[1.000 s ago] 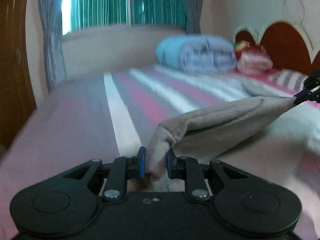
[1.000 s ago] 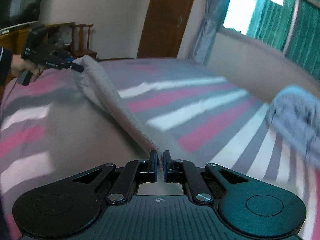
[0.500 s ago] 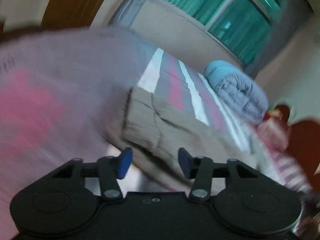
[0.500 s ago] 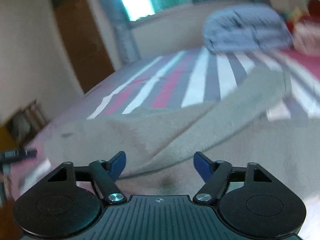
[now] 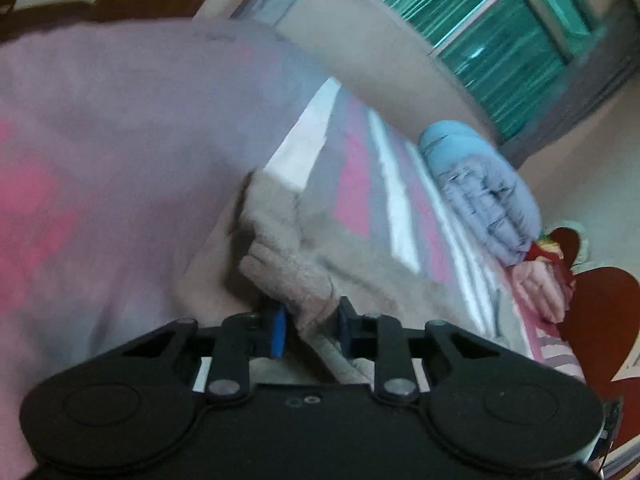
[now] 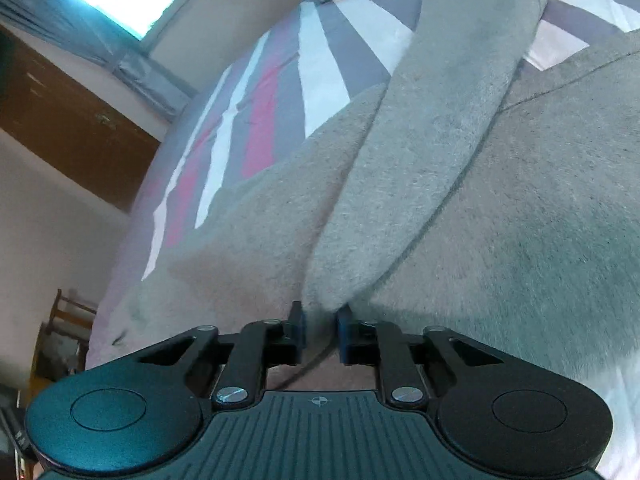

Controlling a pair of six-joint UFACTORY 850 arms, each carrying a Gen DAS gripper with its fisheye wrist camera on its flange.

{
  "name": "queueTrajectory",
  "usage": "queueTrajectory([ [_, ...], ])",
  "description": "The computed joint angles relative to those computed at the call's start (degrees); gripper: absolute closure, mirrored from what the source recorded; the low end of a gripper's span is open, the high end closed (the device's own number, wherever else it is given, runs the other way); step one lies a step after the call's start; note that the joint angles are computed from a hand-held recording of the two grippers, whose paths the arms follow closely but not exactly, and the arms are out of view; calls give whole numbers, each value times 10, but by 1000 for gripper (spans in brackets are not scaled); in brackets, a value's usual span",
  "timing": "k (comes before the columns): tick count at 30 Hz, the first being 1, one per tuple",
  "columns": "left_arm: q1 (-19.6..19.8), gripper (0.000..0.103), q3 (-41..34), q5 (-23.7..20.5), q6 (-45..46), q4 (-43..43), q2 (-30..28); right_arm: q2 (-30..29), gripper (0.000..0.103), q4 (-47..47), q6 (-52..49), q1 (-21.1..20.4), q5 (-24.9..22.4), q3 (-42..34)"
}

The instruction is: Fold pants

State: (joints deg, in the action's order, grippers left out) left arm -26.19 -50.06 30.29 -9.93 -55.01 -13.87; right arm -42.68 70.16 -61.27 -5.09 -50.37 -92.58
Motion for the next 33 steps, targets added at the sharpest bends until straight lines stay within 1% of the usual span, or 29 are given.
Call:
queueTrajectory([
  [1,0,88,2,11,3,7,5,3,91,5,-5,1,-2,-4],
  [4,1,88,13,33,12,30,23,35,92,85,-91,-14,-29,36],
  [6,3,88,19,19,34,18,24,53,92,114,-129,-26,-53,64],
  [7,3,88,19,2,54,-3,18,57,92,115,-143,-29,-55,74],
  [8,4,88,14,-24,79,-28,8,60,92,110,-155,-30,-50,85],
  [9,3,88,14,-38,81,-34,-4,58,92,100,-163,-26,-36,92],
  [11,-8,88,32,-11,24,-9,-3,46,92,53,-124,-13,2,95],
  [12,-11,88,36,-3,14,-9,0,36,92,51,-115,-16,-4,95],
  [13,-16,88,36,4,27,-20,3,32,92,62,-117,-21,-13,96],
  [15,-25,88,29,14,85,-57,5,41,92,70,-133,-28,-18,107],
  [17,-28,88,16,4,137,-104,-4,56,92,87,-170,-31,-25,116],
  [18,-29,86,5,3,170,-133,-12,59,92,92,-184,-33,-25,121],
  [19,-34,83,-2,10,192,-154,-18,60,91,76,-174,-30,-13,120],
  [20,-37,79,-5,17,202,-165,-18,52,91,39,-140,-23,2,105],
  [21,-44,73,-10,25,211,-179,-19,42,90,23,-121,-22,-3,96],
  [22,-47,51,-12,28,235,-205,-13,38,88,27,-117,-27,-16,93],
  [23,-60,22,-20,47,278,-254,-12,40,72,29,-110,-33,-20,92],
  [24,-77,15,-28,82,317,-298,-13,55,53,55,-126,-41,-7,109],
  [25,-96,15,-34,120,341,-318,-15,66,47,82,-150,-48,1,115],
  [26,-107,16,-43,133,366,-337,-16,77,46,110,-187,-58,2,126],
  [27,-114,16,-53,137,386,-360,-19,83,46,123,-213,-66,8,130],
  [28,-120,15,-65,138,391,-380,-26,84,46,124,-217,-69,15,126],
  [30,-118,15,-89,107,401,-415,-42,73,46,119,-208,-68,24,100],
  [31,-116,16,-109,103,429,-457,-58,69,46,113,-202,-63,43,88],
  [33,-116,16,-149,122,490,-539,-90,55,46,81,-173,-41,84,56],
])
